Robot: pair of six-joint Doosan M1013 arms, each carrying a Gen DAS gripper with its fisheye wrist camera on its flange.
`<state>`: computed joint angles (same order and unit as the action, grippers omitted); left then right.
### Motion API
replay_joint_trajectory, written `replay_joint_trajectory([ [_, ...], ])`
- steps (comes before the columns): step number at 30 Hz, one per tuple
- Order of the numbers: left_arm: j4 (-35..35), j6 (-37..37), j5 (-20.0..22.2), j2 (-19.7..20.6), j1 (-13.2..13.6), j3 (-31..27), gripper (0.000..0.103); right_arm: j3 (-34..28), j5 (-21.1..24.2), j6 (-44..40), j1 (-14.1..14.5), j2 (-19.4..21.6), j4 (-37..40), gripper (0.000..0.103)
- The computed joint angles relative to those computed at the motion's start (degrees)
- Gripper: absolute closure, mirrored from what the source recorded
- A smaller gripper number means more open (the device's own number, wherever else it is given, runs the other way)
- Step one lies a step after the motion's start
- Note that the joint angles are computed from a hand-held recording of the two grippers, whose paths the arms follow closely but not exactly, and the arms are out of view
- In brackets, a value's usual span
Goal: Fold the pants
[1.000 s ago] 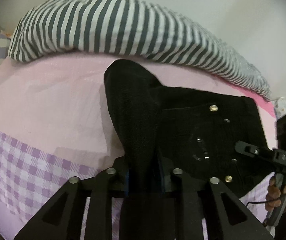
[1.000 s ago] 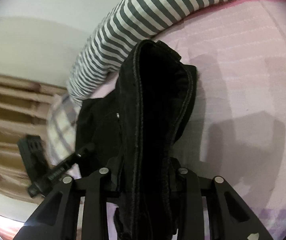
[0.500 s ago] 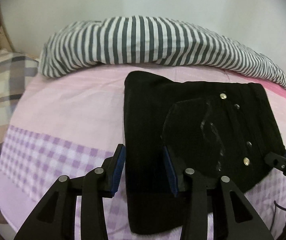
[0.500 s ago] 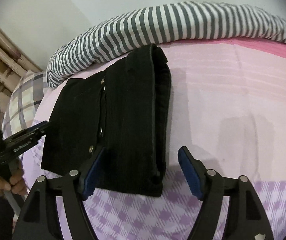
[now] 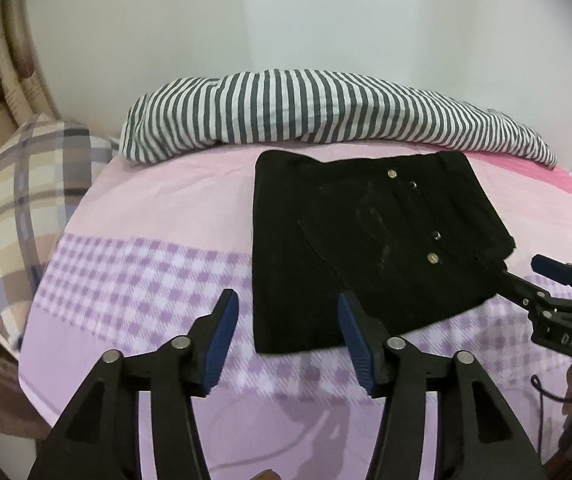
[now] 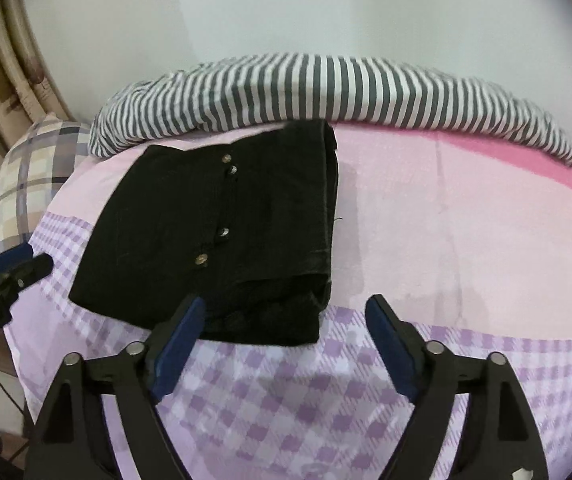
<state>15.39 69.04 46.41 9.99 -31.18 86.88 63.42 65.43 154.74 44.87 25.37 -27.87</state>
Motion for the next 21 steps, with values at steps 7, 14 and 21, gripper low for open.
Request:
replay_joint_trajectory([
  [7, 2.1, -3.6, -0.1, -2.4, -1.2, 3.0, 0.048, -3.6, 5.6, 0.2, 3.5, 1.6, -5.8, 0.003],
  [14, 7.6, -8.8, -0.8, -4.5, -2.8, 5.4, 0.048, -4.5, 6.2, 1.0, 5.2, 1.9, -7.0, 0.002],
  [21, 7.3, -9.8, -1.4, -5.7, -2.9, 6.4, 0.048, -5.3, 7.2, 1.0, 6.1, 2.1, -7.8, 0.001],
])
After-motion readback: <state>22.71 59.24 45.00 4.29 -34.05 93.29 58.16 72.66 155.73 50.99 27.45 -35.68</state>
